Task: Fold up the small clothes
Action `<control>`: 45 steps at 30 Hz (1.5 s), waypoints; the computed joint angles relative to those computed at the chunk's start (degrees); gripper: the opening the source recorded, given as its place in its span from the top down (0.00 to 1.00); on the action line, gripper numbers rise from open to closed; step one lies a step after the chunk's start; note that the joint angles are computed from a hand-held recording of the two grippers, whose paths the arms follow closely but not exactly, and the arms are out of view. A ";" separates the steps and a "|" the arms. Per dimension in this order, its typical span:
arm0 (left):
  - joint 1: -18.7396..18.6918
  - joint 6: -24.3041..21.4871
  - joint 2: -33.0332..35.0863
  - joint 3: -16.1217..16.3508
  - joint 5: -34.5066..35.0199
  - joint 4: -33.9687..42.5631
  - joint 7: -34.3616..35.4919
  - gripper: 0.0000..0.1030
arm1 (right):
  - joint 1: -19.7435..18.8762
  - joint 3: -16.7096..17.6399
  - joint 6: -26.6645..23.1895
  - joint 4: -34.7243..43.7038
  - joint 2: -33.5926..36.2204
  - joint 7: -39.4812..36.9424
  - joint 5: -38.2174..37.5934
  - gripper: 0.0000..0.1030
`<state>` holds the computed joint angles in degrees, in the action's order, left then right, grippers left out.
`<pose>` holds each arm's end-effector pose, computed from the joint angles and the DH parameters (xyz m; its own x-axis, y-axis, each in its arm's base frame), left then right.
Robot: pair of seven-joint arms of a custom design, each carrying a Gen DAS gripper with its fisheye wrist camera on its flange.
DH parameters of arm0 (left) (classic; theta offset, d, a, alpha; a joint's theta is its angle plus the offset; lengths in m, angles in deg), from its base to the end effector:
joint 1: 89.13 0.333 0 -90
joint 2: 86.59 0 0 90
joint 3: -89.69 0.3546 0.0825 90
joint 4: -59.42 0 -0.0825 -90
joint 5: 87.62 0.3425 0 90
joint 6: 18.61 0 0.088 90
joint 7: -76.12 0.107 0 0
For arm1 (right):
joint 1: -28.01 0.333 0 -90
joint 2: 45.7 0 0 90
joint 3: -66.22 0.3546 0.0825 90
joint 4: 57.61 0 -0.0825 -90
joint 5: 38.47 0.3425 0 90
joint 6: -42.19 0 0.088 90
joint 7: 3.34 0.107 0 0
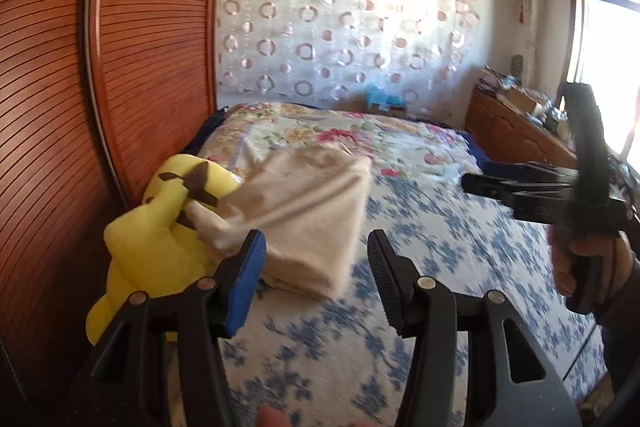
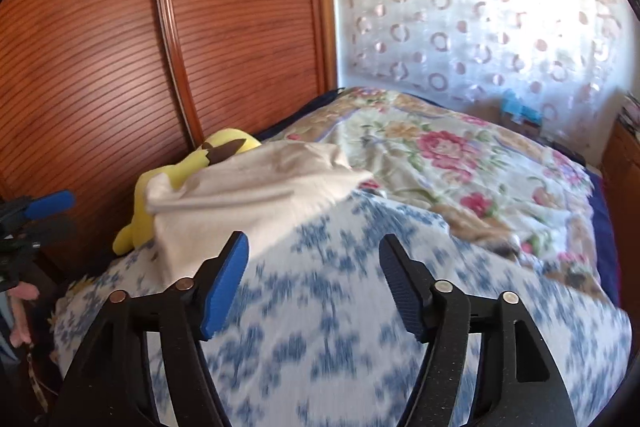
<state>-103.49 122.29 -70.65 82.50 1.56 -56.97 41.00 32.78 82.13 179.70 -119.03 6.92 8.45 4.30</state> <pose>0.5481 -0.2122 0.3896 0.4958 -0.8618 0.1077 -0.4343 -0.3534 -0.8286 0.7769 0.1984 0.3726 0.8998 -0.4344 -0.0396 -0.3003 -0.5511 -0.7785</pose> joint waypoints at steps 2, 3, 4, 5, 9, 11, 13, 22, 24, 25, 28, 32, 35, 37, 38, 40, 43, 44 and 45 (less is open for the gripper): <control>-0.62 -0.19 1.53 -0.55 -1.75 1.51 2.45 0.49 | -3.32 1.59 2.41 -7.86 -4.37 -4.10 3.56 0.28; -1.16 -0.61 2.30 -0.68 -2.62 2.39 3.64 0.49 | -4.68 2.15 3.50 -11.14 -6.16 -6.12 5.57 0.27; -1.77 -0.86 3.07 -0.71 -3.07 3.28 4.57 0.49 | -5.72 2.42 4.14 -13.63 -7.60 -7.83 7.33 0.27; -2.44 -1.10 3.66 -0.66 -3.15 4.04 5.00 0.49 | -6.82 2.65 4.76 -16.06 -9.02 -9.72 9.29 0.25; -4.69 0.00 5.80 -0.31 -1.35 6.89 4.94 0.49 | -9.89 1.77 7.07 -23.99 -13.91 -16.09 16.82 0.21; -5.23 1.73 6.46 -0.14 -0.61 8.05 4.95 0.49 | -10.37 0.53 8.20 -26.86 -15.82 -17.78 19.68 0.20; -6.00 2.39 6.96 -0.07 -0.63 9.38 5.45 0.49 | -11.08 -0.37 9.19 -29.33 -17.64 -19.96 23.02 0.19; -10.89 -4.09 5.95 -0.07 -3.73 12.90 10.68 0.49 | -13.11 -4.63 12.20 -36.61 -25.86 -30.87 40.56 0.16; -11.36 -4.53 5.25 -0.17 -3.35 12.82 10.58 0.49 | -13.34 -5.75 11.44 -38.03 -27.71 -33.35 43.95 0.16; -11.53 -4.87 5.16 -0.29 -3.45 13.12 10.89 0.49 | -13.63 -6.26 10.51 -38.67 -28.49 -34.76 45.88 0.16; -11.78 -5.17 4.71 -0.60 -4.04 13.66 11.71 0.49 | -13.69 -8.31 7.91 -39.98 -30.41 -35.79 48.77 0.16; -12.27 -5.94 4.50 -0.77 -4.29 14.34 12.23 0.49 | -12.48 -11.12 6.31 -41.12 -31.99 -36.12 51.47 0.16; -13.16 -8.30 4.28 -0.77 -4.17 14.57 12.05 0.49 | -11.72 -12.69 5.52 -41.49 -32.38 -36.38 52.51 0.16; -13.31 -8.73 4.02 -0.88 -3.84 14.42 11.80 0.49 | -11.45 -13.41 5.27 -41.60 -32.45 -36.52 52.81 0.16; -13.38 -9.05 3.94 -0.97 -3.81 14.41 11.80 0.49 | -11.39 -13.64 5.00 -41.64 -32.46 -36.43 52.82 0.16; -13.54 -9.60 3.73 -1.11 -3.62 14.33 11.59 0.49 | -11.14 -13.92 5.12 -41.68 -32.47 -36.75 53.08 0.16; -13.63 -10.32 3.41 -1.34 -3.63 14.02 11.35 0.49 | -11.15 -14.29 4.61 -42.42 -32.88 -37.46 53.64 0.16; -13.60 -10.38 3.27 -1.42 -3.65 13.85 11.26 0.49 | -11.12 -14.39 4.41 -42.60 -33.01 -37.29 53.50 0.16; -13.53 -10.33 3.22 -1.48 -3.62 13.76 11.28 0.49 | -11.04 -14.48 4.43 -42.78 -33.19 -37.24 53.49 0.16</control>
